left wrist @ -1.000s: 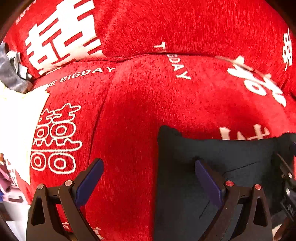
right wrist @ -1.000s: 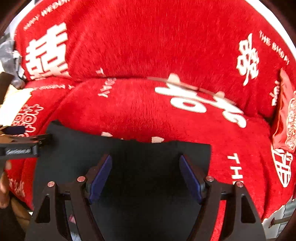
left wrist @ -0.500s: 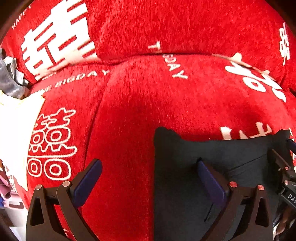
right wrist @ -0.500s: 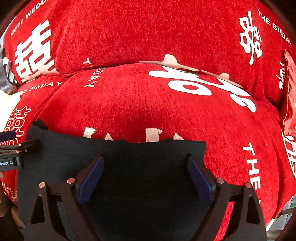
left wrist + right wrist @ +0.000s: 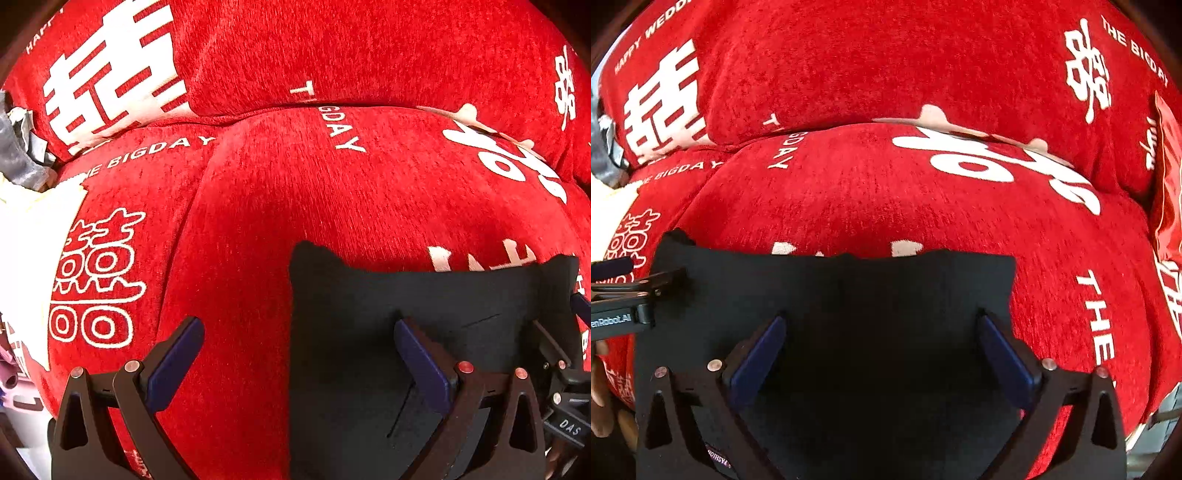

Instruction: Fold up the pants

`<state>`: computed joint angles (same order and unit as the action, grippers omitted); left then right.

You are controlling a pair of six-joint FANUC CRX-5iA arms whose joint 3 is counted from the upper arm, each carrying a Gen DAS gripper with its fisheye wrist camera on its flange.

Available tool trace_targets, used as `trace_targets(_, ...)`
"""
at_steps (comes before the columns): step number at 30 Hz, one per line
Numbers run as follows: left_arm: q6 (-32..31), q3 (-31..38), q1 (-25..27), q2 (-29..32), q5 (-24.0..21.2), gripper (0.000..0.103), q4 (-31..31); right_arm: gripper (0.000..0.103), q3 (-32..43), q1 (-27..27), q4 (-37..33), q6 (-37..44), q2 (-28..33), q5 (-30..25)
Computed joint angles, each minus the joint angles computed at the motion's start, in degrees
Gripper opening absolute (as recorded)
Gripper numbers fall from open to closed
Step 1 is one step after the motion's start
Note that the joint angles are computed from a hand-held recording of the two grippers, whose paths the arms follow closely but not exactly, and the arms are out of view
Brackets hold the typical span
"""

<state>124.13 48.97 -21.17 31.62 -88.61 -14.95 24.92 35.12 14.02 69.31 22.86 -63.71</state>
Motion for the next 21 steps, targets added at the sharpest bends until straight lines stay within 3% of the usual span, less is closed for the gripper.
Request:
trace_targets(6,0.16,-6.16,-1.21,-4.29,3.52,0.103,1.41,0.103,-7.64,1.52,2.11,-2.05,-5.56,1.86)
trace_targets(14,-0.7,-22.01,-2.11,-14.21,11.97,0.103,7.75,0.103,-24.86,4.2,5.35,-6.45,-18.53,6.37)
trace_targets(18,-4.59,-29.55,-1.21,-18.53,16.48,0.103,12.32,0.103,-23.97,2.61,-1.01,-1.95,-19.36,1.44)
trace_targets(21,-5.79,-30.68,0.25,-19.53,18.33,0.103,13.92,0.103,-26.2,1.47,-0.37,-3.59,-22.11,4.73)
